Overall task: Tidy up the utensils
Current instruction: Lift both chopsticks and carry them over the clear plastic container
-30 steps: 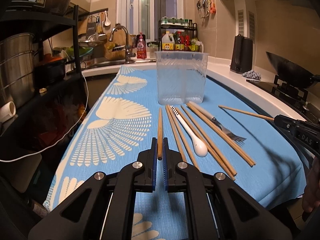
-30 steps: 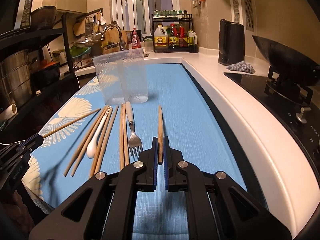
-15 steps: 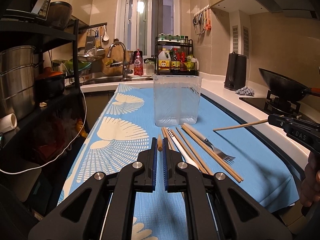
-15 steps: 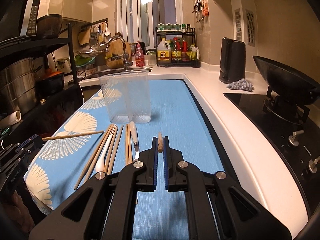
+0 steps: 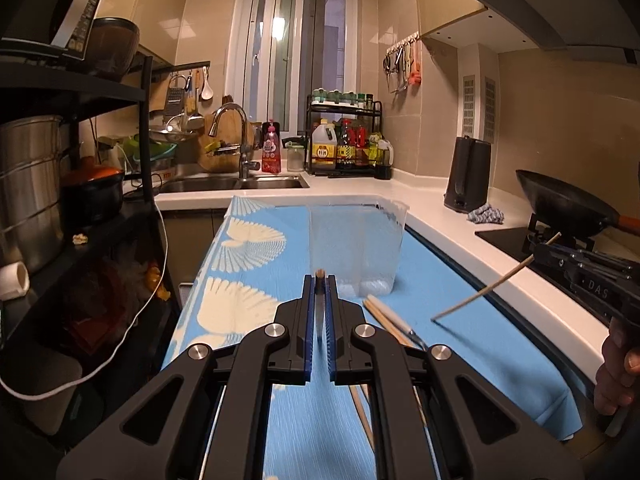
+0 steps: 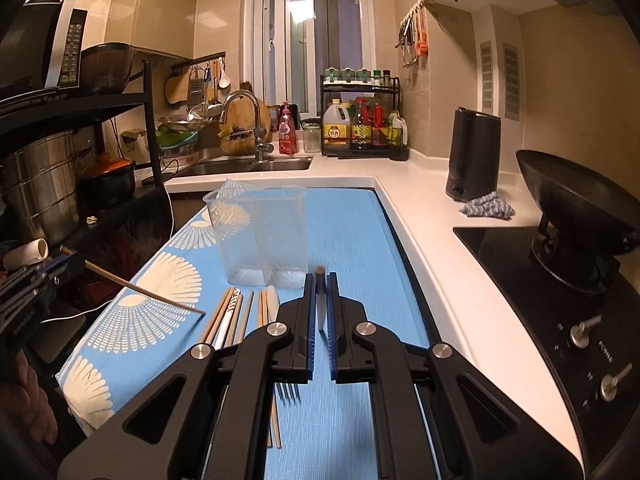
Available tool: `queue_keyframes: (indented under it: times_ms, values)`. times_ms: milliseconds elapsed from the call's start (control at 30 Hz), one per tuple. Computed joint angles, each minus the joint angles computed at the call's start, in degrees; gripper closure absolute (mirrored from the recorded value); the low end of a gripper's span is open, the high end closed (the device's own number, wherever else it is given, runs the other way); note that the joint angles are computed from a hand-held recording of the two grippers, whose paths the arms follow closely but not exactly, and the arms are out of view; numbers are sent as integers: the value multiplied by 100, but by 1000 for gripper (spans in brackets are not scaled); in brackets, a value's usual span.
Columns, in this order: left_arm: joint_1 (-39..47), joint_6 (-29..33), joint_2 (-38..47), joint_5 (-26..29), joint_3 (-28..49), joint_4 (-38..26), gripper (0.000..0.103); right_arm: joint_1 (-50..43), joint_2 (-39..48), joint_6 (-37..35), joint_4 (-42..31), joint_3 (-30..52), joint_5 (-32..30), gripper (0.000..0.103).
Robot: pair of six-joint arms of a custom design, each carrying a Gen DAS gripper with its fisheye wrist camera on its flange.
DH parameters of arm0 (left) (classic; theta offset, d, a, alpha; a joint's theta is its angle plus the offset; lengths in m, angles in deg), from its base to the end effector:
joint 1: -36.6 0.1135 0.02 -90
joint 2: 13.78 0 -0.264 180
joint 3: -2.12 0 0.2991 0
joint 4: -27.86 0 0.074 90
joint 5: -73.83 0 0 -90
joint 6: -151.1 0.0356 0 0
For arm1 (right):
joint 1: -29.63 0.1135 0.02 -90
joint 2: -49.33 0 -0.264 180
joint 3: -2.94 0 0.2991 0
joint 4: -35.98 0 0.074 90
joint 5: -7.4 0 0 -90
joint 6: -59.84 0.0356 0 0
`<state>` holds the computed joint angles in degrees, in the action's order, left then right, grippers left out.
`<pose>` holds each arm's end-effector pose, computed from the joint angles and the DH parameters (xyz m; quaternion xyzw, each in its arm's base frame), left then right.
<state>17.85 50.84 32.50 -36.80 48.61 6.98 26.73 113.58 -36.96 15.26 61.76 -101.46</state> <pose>0.2285 -0.0643 0.2675 -0.0417 0.8145 0.0024 0.5786 0.2999 -0.0037 0.2755 -0.1151 0.8338 0.0945 0.5316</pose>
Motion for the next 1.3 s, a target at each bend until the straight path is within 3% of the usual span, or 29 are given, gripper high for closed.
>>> queue_keyframes:
  times_ms: [267,633,833,1067,1200,1300]
  values:
    - [915,-76,843,1269,1050,-384,98,108,627,89,-338,863,7,98]
    - [1368,36,1959,1936,2701,-1210,98,312,1405,205,-1194,2492,-118,98]
    - [1619,25,2893,2510,4384,-1919,98,448,2153,410,-1631,4010,-356,98]
    - [1610,95,3839,2508,5974,-1982,98,699,3279,797,-1857,5904,-279,98]
    - [1564,168,4158,2189,6060,-1511,98,830,3616,876,-1369,6138,83,98]
    - [1625,74,4523,2325,6036,-1340,98,830,4032,1051,-1462,6386,-24,98]
